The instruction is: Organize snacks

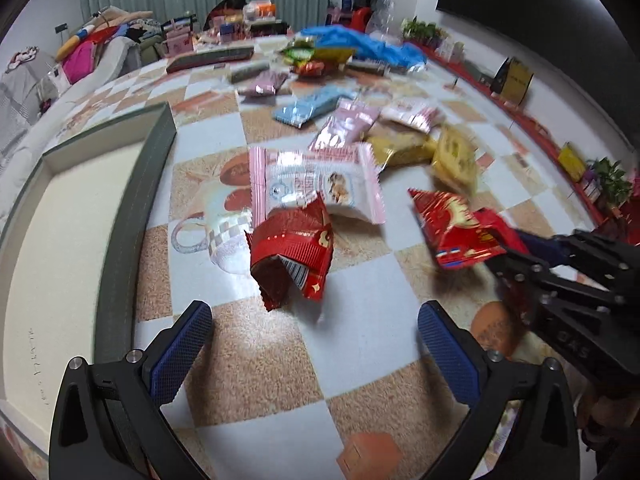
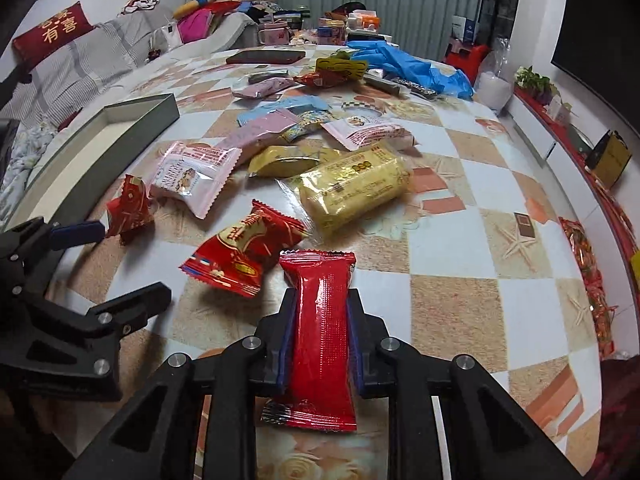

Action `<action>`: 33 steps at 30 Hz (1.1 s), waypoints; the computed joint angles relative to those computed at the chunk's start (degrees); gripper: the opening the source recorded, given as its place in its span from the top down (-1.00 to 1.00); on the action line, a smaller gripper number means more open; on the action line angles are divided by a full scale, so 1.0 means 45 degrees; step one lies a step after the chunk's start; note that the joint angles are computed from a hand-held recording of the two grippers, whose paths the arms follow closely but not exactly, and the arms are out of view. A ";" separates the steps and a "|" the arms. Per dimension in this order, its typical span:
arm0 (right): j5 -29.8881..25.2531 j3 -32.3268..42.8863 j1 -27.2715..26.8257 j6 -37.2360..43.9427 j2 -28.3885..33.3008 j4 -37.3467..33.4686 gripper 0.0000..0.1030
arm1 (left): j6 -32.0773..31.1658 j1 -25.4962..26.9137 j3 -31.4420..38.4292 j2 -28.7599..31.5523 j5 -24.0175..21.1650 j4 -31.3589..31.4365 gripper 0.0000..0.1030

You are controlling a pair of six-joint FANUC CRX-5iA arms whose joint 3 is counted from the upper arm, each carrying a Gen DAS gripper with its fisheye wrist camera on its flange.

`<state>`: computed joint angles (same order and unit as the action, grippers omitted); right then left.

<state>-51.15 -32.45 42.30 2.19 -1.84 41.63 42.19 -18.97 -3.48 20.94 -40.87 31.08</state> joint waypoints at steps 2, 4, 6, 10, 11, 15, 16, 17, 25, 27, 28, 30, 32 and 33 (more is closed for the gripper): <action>0.0120 -0.0245 0.0038 -0.0294 -0.0087 0.0336 0.53 | -0.1236 0.0133 -0.0794 -0.0349 0.0434 0.1434 -1.00; 0.0212 -0.0474 0.0087 -0.0635 -0.0158 0.0674 0.52 | -0.1287 0.0218 -0.0732 -0.0271 0.0153 0.1560 -0.94; 0.0223 -0.0576 0.0146 -0.0830 -0.0221 0.0819 0.52 | -0.0422 0.0206 -0.0238 -0.0023 -0.0145 0.0594 -0.53; 0.0346 -0.0562 0.0068 -0.0740 -0.0278 0.0705 0.53 | 0.0874 0.0111 0.0347 0.0189 -0.0165 -0.0095 0.03; 0.0448 -0.0559 0.0026 -0.0712 -0.0312 0.0647 0.53 | 0.1400 0.0086 0.0749 0.0373 -0.0371 -0.0449 0.14; 0.0637 -0.0411 -0.0085 -0.0505 -0.0124 0.0689 0.53 | 0.2690 -0.0078 0.1698 0.0909 -0.0325 -0.1340 0.14; 0.0716 -0.0345 -0.0139 -0.0433 -0.0060 0.0660 0.53 | 0.2624 -0.0097 0.1713 0.0970 -0.0188 -0.1258 0.14; 0.0770 -0.0222 -0.0214 -0.0305 0.0035 0.0588 0.53 | 0.2458 -0.0117 0.1662 0.0996 -0.0025 -0.1147 0.27; 0.1409 0.0329 -0.0607 -0.0015 0.0458 0.0246 0.54 | -0.0437 0.0321 -0.0013 0.0650 0.0576 0.2385 0.37; 0.1512 0.0250 -0.0707 -0.0428 0.0449 0.0419 0.55 | -0.0438 0.0419 -0.0043 0.0681 0.0405 0.2699 0.49; 0.1539 0.0272 -0.0804 -0.0585 0.0469 0.0418 0.55 | -0.0196 0.0415 0.0069 0.0709 0.0347 0.2445 0.50; 0.1723 0.0412 -0.1075 -0.0656 0.0554 0.0261 0.56 | -0.0064 0.0296 0.0013 0.0593 0.0653 0.2084 0.50; 0.1674 0.0797 -0.1252 -0.0313 0.0822 -0.0020 0.56 | 0.0112 0.0168 0.0004 0.0511 0.0903 0.1626 0.50; 0.1538 0.1069 -0.1310 -0.0102 0.1047 -0.0117 0.56 | 0.0147 0.0135 -0.0009 0.0497 0.0981 0.1550 0.50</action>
<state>-44.23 -27.64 36.41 1.73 2.87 41.10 42.85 -18.36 -3.52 23.17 -36.46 38.06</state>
